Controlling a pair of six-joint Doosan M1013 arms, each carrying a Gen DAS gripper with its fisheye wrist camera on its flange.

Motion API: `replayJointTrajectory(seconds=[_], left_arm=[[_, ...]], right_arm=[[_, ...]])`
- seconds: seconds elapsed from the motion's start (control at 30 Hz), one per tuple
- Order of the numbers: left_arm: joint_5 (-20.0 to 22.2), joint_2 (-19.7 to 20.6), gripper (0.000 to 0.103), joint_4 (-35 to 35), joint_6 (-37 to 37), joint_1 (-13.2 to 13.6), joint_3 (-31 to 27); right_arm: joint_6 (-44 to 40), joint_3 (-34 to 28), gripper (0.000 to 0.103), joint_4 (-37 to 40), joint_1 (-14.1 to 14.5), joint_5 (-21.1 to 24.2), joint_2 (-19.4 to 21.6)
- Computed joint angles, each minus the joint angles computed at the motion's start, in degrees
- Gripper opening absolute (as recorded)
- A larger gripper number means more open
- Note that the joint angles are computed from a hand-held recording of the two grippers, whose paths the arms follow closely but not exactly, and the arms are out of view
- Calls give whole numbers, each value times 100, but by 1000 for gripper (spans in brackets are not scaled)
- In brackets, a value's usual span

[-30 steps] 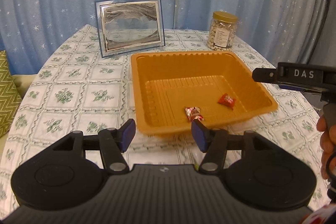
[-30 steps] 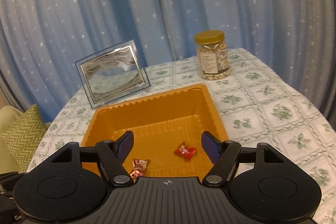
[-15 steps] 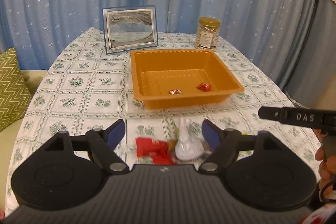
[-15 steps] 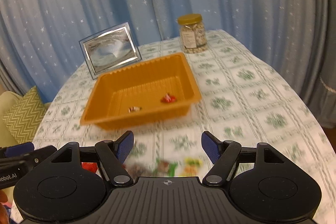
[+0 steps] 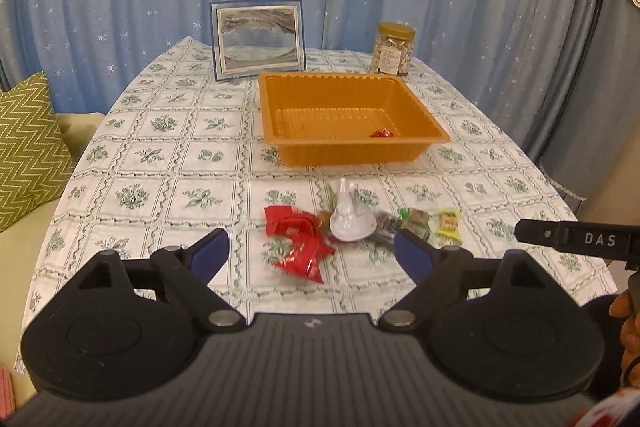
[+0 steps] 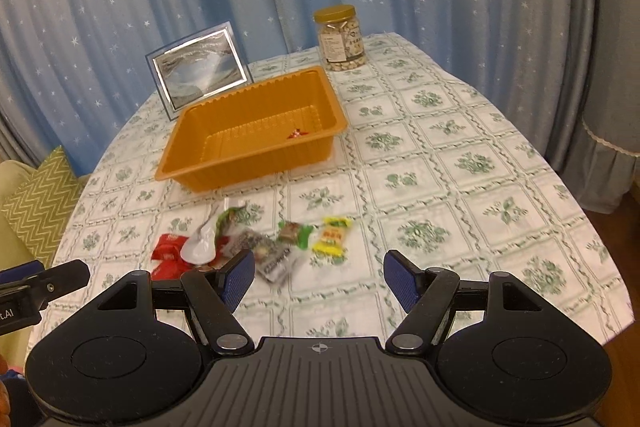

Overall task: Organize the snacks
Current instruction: 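Withdraw both tools from the tray back toward the snacks, then grasp the red chocolate bar with the left gripper while the right gripper grasps the clear packet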

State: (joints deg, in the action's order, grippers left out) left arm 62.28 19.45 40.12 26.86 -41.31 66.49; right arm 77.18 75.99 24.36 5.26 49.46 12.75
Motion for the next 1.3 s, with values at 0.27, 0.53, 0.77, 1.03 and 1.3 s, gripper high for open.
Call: replayJointTrajectory(seconds=[0.27, 0.53, 0.77, 1.03, 1.3], left_arm=[[35, -44, 88, 65, -31, -49, 117], [15, -12, 88, -4, 48, -14, 185], [-43, 41, 87, -130, 138, 26, 200], [-47, 124, 84, -307, 281, 111, 197], [-135, 250, 81, -463, 493, 245, 177]], right_arm=[[-128, 168, 71, 40, 20, -9, -91], [-218, 225, 71, 159, 25, -34, -57], [-207, 255, 71, 128, 32, -49, -34], [-207, 258, 71, 65, 65, -1, 45], [-314, 248, 71, 79, 95, 4, 178]])
